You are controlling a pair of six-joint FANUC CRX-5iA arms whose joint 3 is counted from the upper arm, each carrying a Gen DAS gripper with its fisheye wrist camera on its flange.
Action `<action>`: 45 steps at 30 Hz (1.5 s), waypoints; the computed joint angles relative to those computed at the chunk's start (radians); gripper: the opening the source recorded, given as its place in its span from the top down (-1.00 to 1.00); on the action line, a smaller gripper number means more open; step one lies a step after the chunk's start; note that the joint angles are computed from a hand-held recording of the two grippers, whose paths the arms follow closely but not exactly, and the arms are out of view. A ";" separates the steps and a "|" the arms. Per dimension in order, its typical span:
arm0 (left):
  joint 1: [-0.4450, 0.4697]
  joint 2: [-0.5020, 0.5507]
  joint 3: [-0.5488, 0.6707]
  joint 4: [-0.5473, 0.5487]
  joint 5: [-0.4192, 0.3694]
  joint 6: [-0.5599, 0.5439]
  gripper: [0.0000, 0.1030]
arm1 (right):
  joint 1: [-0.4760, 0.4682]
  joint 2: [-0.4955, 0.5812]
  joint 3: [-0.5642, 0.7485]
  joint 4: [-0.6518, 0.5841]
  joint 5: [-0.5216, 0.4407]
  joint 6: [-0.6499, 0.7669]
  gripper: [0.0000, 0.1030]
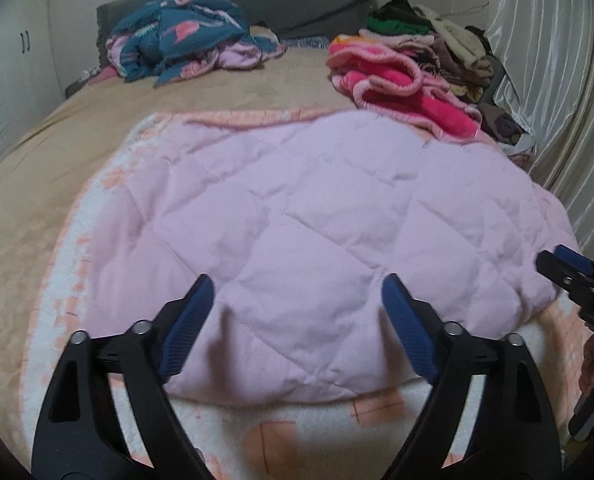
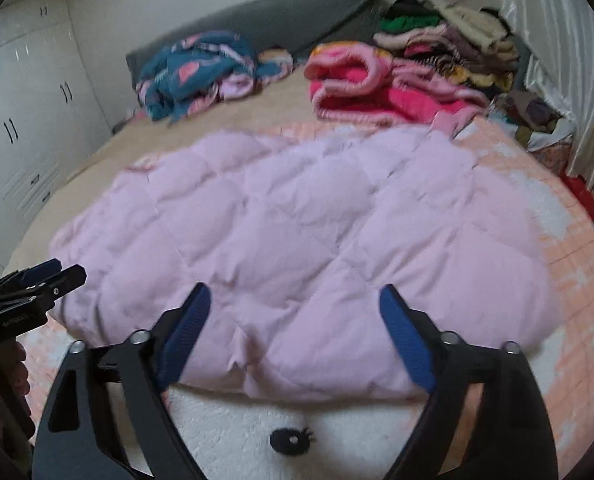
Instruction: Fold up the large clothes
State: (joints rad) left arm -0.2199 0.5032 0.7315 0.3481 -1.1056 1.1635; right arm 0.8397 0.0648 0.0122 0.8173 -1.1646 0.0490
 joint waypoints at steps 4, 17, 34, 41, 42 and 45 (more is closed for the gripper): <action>0.007 -0.061 -0.064 0.016 0.039 -0.012 -0.82 | 0.052 -0.048 -0.030 0.059 -0.033 -0.054 -0.91; 0.037 -0.217 -0.263 0.043 0.096 -0.054 -0.82 | 0.227 -0.115 -0.106 0.186 -0.255 -0.221 -0.92; 0.058 -0.279 -0.376 -0.047 0.143 -0.016 -0.82 | 0.261 -0.173 -0.204 0.104 -0.363 -0.417 -0.92; 0.063 -0.196 -0.314 -0.049 0.058 0.062 -0.82 | 0.190 -0.186 -0.248 0.026 -0.305 -0.491 -0.92; 0.062 -0.188 -0.304 -0.052 0.054 0.066 -0.82 | 0.179 -0.188 -0.251 0.022 -0.294 -0.494 -0.92; 0.071 -0.144 -0.256 -0.029 0.022 0.104 -0.82 | 0.131 -0.211 -0.293 0.023 -0.193 -0.555 -0.92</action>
State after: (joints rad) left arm -0.1485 0.3594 0.4755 0.3187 -1.0836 1.2679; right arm 0.9705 -0.1464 -0.2806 0.8404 -1.3574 -0.5058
